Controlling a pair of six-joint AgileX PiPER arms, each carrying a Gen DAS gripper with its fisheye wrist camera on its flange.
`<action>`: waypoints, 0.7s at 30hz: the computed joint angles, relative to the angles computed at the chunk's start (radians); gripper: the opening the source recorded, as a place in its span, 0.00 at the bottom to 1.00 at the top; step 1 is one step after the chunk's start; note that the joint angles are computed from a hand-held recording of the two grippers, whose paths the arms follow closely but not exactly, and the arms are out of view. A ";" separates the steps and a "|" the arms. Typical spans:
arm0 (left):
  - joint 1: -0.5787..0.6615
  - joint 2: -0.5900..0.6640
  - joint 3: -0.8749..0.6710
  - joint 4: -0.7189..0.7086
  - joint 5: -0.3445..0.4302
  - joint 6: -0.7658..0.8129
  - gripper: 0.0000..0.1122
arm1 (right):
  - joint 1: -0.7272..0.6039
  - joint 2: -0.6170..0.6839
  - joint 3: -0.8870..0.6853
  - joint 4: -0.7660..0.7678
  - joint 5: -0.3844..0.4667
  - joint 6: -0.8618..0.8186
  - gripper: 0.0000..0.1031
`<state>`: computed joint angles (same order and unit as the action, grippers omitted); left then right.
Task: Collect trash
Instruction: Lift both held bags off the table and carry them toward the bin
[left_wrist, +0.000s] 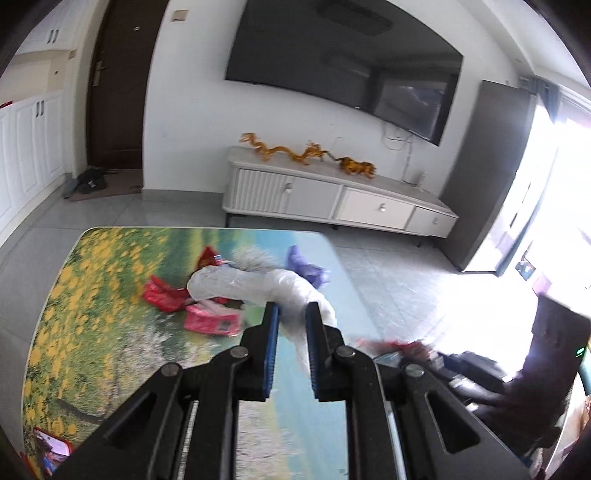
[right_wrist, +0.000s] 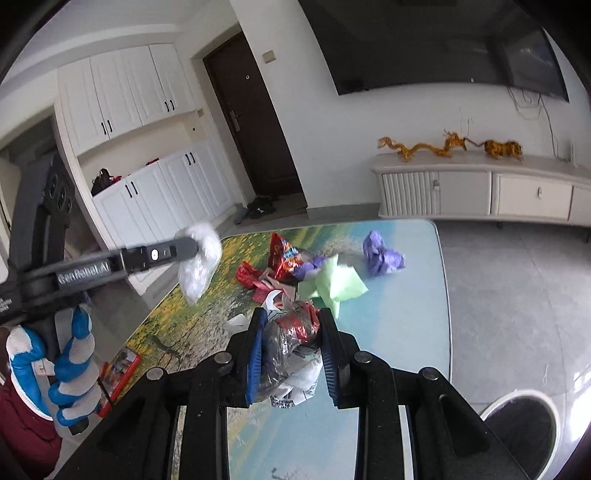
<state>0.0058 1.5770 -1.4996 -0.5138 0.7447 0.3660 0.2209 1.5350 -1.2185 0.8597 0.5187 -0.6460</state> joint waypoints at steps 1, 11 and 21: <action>-0.017 0.000 -0.005 0.008 0.000 -0.011 0.12 | -0.014 0.004 0.008 0.028 0.020 -0.026 0.25; -0.055 0.002 0.019 0.076 -0.012 -0.076 0.12 | -0.059 0.082 0.062 0.096 0.109 -0.088 0.28; -0.089 0.014 0.017 0.065 -0.012 -0.061 0.12 | -0.162 0.060 0.152 0.148 0.135 -0.156 0.27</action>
<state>-0.0830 1.5910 -1.4825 -0.4487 0.7325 0.3049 0.0589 1.5946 -1.0660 1.0081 0.6533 -0.8020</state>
